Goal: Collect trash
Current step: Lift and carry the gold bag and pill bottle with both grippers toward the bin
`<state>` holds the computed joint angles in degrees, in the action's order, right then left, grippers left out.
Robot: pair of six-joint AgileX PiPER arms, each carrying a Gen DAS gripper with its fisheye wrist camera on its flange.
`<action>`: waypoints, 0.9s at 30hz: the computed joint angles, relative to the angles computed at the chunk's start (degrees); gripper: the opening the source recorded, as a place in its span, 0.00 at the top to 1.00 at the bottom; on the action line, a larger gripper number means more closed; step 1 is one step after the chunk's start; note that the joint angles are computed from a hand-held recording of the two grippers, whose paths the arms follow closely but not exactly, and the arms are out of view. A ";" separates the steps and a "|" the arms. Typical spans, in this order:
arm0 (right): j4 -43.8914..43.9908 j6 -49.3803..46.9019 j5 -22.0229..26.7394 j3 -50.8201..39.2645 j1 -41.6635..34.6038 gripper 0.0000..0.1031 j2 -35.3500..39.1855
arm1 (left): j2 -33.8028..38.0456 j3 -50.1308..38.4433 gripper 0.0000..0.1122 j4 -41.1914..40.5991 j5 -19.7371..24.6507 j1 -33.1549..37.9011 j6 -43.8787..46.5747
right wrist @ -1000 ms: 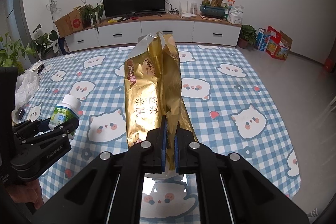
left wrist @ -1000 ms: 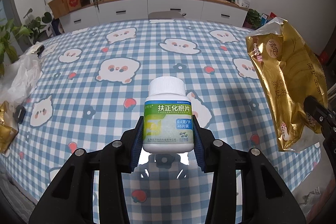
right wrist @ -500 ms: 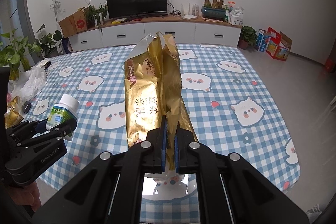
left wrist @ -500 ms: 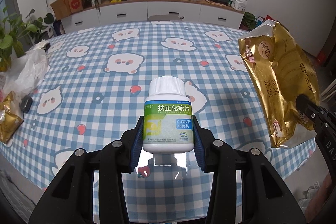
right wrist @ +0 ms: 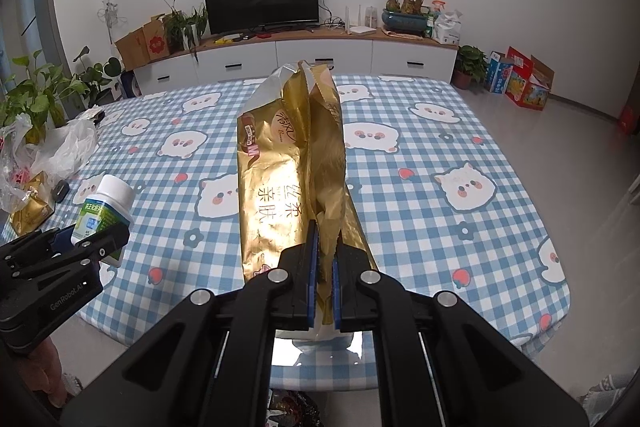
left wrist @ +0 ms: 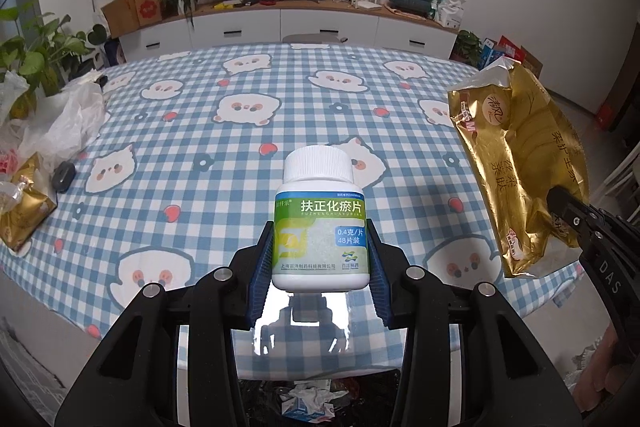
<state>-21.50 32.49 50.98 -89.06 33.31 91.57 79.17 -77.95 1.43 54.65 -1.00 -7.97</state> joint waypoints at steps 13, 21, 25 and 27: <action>-3.42 5.32 0.08 9.23 4.41 0.96 -6.88 | -9.07 10.32 0.63 1.14 -0.84 -2.14 -1.21; -4.98 8.74 0.47 14.84 6.85 0.96 -11.03 | -12.60 15.81 0.63 0.42 -1.24 -1.61 -0.82; -6.15 10.67 0.99 17.59 8.44 0.96 -13.04 | -15.03 18.30 0.63 0.31 -0.84 -0.78 -0.33; -6.70 11.66 1.20 19.10 9.18 0.96 -14.24 | -16.53 19.46 0.63 0.46 -0.43 -0.77 -0.48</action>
